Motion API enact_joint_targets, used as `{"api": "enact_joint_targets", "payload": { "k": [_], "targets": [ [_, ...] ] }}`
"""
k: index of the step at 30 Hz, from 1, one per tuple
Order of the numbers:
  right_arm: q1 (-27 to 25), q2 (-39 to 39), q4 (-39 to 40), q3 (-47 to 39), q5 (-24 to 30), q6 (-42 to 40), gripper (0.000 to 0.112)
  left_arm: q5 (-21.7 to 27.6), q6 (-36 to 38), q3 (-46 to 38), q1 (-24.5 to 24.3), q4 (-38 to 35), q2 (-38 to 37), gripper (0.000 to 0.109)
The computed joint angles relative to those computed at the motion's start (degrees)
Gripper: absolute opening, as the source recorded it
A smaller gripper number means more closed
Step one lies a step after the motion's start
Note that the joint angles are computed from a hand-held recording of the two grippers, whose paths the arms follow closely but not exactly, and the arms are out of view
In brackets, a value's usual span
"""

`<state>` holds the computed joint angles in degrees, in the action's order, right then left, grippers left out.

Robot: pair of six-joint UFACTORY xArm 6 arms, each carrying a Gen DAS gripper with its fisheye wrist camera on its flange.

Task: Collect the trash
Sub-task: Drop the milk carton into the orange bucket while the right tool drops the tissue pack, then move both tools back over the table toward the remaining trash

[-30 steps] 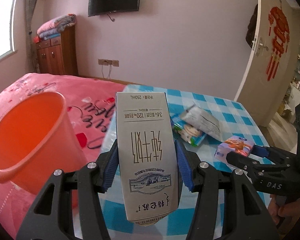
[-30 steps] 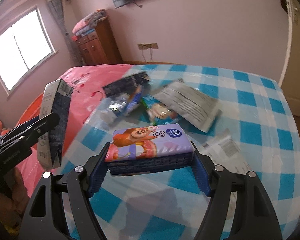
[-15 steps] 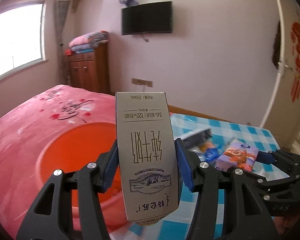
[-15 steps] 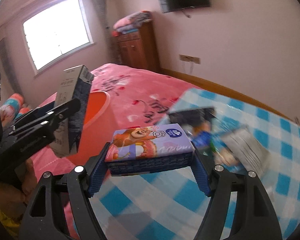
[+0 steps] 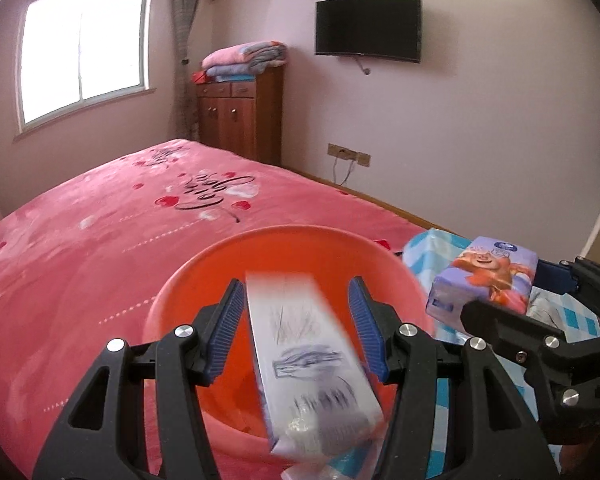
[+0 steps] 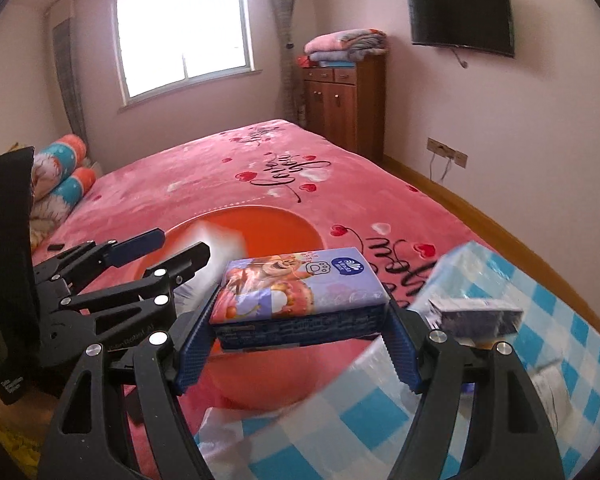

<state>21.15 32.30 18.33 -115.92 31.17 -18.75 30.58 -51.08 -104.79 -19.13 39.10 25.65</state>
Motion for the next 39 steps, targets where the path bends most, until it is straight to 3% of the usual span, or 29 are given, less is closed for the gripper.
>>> {"api": "enact_joint_targets", "payload": {
  "k": [8, 11, 13, 20, 24, 39],
  "targets": [
    [1.28, 8.9, -1.79, -13.64, 5.65, 0.46, 0.075, 1.34, -1.22, 1.16, 1.61, -1.35, -0.14, 0.06],
    [1.51, 9.68, -3.77, -13.93, 4.38, 2.49, 0.088, 1.72, -2.37, 2.04, 2.22, -1.98, -0.48, 0.073],
    [1.33, 9.48, -2.65, -13.39, 4.07, 2.93, 0.089, 2.05, -2.9, 2.1, 2.23, -1.24, -0.44, 0.082],
    [0.58, 2.38, -3.21, -0.41, -4.17, 6.11, 0.089, 4.81, -2.88, -0.85, 1.14, 2.04, 1.28, 0.089],
    [-0.05, -2.33, -7.76, 8.42, -9.72, 11.13, 0.09, 5.79, -3.08, -1.72, -0.13, 3.72, 1.63, 0.093],
    [-2.9, -13.35, -9.52, 27.04, -17.26, 17.27, 0.095, 6.04, -3.12, -2.23, -3.73, 6.68, 1.42, 0.096]
  ]
}}
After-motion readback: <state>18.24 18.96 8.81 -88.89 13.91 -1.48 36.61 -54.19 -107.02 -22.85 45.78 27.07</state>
